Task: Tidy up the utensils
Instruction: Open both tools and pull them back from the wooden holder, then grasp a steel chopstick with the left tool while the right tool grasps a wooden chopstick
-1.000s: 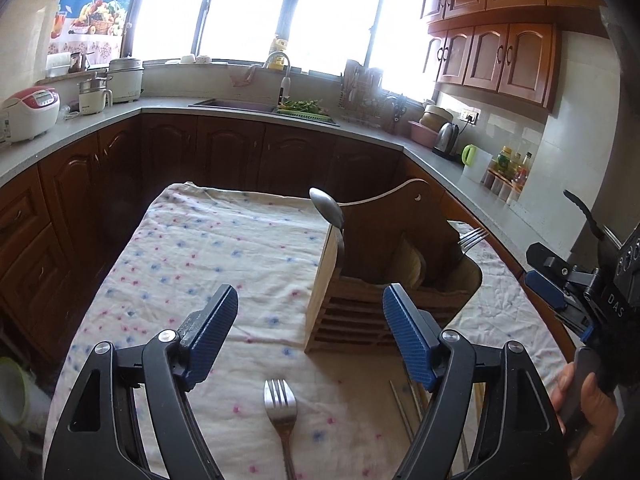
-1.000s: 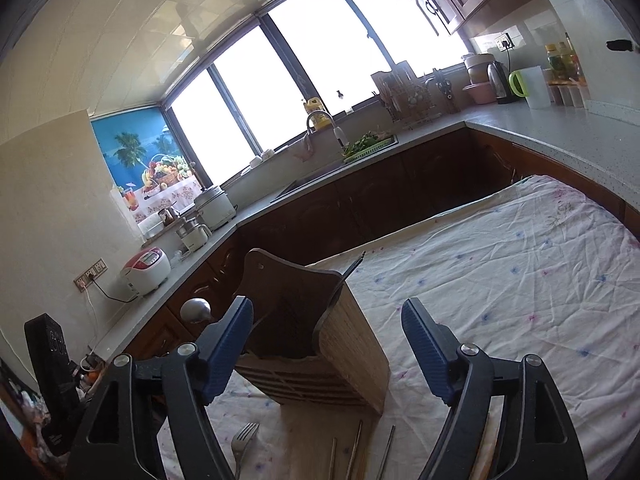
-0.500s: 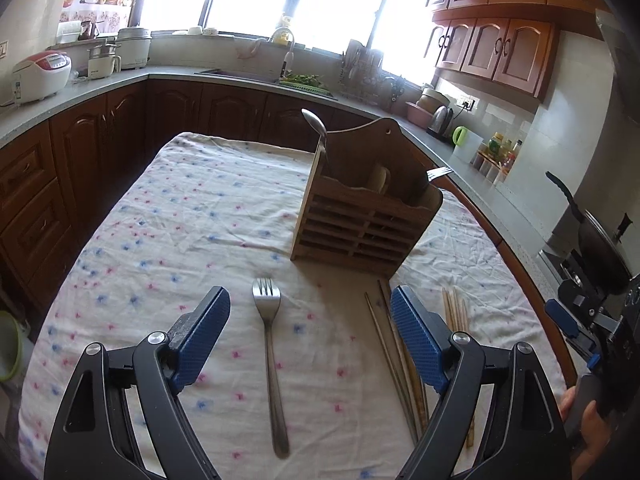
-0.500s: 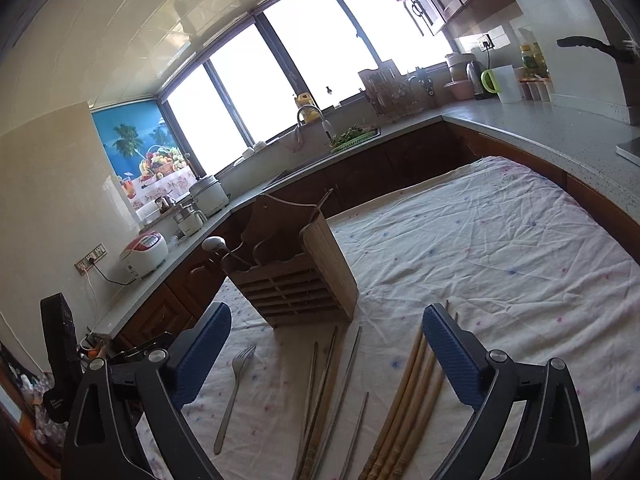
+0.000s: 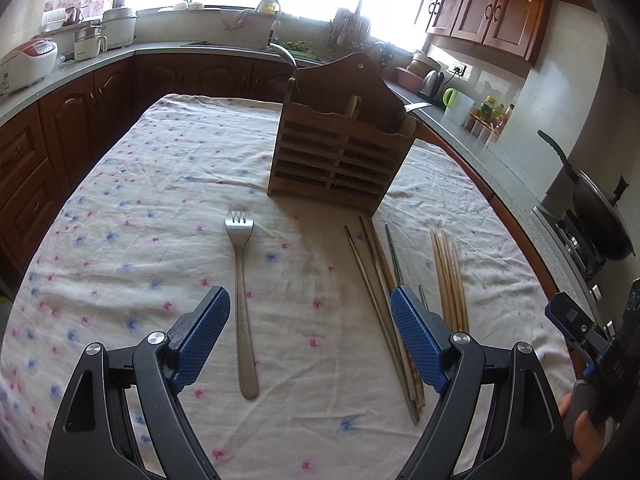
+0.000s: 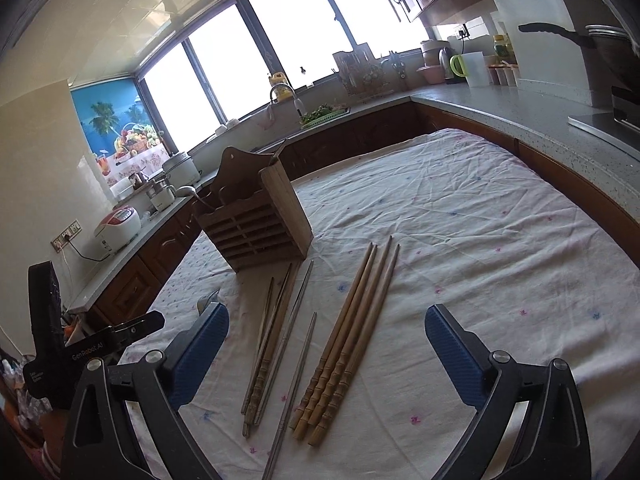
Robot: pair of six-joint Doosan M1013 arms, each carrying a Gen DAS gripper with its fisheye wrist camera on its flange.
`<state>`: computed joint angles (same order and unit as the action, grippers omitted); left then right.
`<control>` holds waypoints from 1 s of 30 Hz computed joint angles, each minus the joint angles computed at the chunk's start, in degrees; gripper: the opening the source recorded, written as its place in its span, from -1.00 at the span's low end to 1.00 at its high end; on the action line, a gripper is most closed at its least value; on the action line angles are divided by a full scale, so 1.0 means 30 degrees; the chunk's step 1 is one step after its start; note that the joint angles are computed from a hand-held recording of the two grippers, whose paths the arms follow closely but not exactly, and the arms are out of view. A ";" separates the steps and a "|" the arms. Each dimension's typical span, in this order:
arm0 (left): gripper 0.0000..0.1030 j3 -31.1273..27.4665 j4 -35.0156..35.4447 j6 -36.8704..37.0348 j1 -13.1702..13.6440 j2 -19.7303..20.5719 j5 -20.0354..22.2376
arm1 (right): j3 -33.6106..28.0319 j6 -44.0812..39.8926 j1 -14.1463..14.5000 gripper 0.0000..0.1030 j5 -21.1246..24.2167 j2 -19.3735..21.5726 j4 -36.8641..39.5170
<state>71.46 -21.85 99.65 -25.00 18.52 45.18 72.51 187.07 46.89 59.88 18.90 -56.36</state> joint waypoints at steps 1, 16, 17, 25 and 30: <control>0.64 -0.0016 0.0045 -0.0003 -0.0020 0.0012 0.0048 | 0.0031 0.0044 -0.0017 0.93 -0.0011 -0.0014 0.0021; 0.64 -0.1850 0.1496 -0.1166 -0.0385 0.1162 0.1900 | -0.0055 -0.0438 -0.0571 0.92 -0.0035 0.0011 0.1174; 0.64 -0.2039 0.1477 -0.1153 -0.0422 0.1281 0.2039 | -0.0030 -0.0464 -0.0665 0.92 -0.0077 0.0003 0.1293; 0.18 -0.4361 0.0201 -0.0136 -0.0711 0.2785 0.3946 | -0.0408 -0.1723 -0.1793 0.19 -0.0307 0.0217 0.3622; -0.12 -0.6412 0.0314 -0.0090 -0.1065 0.4124 0.5509 | -0.0894 -0.2771 -0.2537 -0.21 -0.0112 0.0542 0.4895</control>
<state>52.22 -20.91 99.38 -28.20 30.89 61.71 69.83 178.75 39.28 59.54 20.52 -41.67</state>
